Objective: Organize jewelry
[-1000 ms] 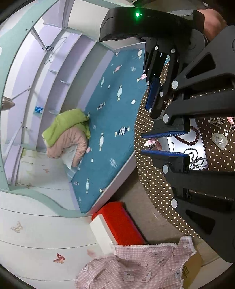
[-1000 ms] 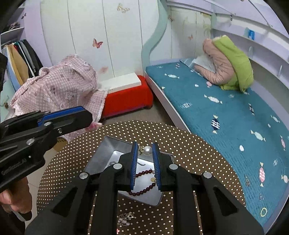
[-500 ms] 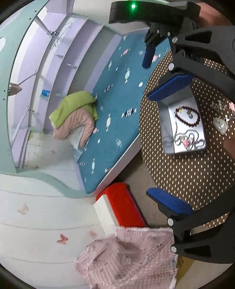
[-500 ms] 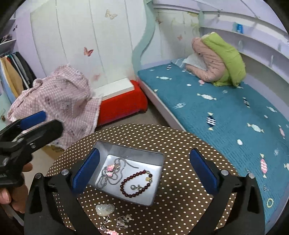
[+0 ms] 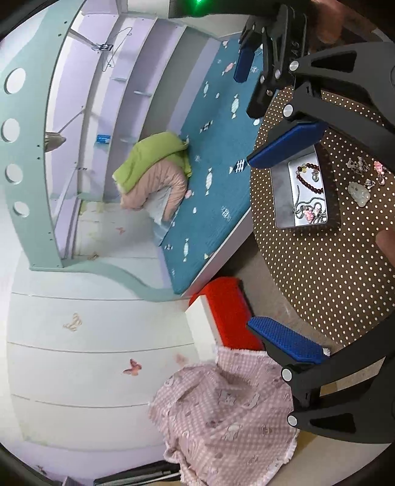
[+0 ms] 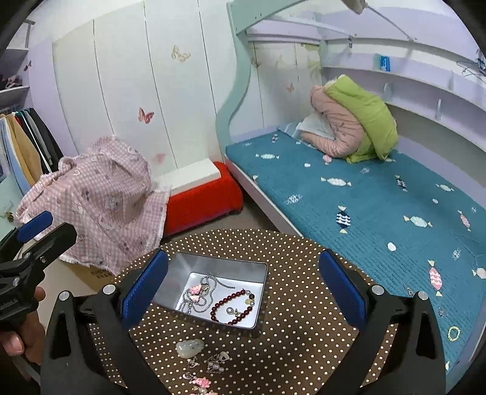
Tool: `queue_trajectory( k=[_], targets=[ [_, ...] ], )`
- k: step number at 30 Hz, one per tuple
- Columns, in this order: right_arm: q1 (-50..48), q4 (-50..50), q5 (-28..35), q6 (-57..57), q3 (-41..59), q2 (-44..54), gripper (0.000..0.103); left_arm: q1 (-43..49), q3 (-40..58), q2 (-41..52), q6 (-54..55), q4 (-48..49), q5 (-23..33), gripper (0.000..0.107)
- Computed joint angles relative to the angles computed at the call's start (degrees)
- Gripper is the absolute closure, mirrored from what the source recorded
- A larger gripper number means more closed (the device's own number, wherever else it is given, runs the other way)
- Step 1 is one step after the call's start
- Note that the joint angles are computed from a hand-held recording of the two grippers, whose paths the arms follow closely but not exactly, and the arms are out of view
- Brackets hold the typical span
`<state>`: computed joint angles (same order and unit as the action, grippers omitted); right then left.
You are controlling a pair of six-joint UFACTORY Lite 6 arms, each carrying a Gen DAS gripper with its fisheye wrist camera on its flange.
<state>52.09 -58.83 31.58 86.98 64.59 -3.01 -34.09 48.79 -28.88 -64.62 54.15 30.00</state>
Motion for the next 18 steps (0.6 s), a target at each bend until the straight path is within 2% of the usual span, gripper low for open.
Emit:
queue_trajectory(
  k=[5, 11, 18],
  targets=[
    [6.54, -3.58, 7.21, 5.01, -2.17, -5.66, 0.007, -5.82, -2.02, -6.3, -3.16, 3.35, 7.18, 0.009],
    [17.38, -7.79, 18.94, 11.45, -4.86, -11.61, 0.007, -15.26, -4.46, -13.76, -6.24, 6.56, 18.28, 0.009],
    [30.48, -10.3, 33.09, 19.03, -6.86, -13.4, 0.007, -32.75, -7.65, -21.67, -13.44, 11.33, 36.8, 0.009]
  ],
)
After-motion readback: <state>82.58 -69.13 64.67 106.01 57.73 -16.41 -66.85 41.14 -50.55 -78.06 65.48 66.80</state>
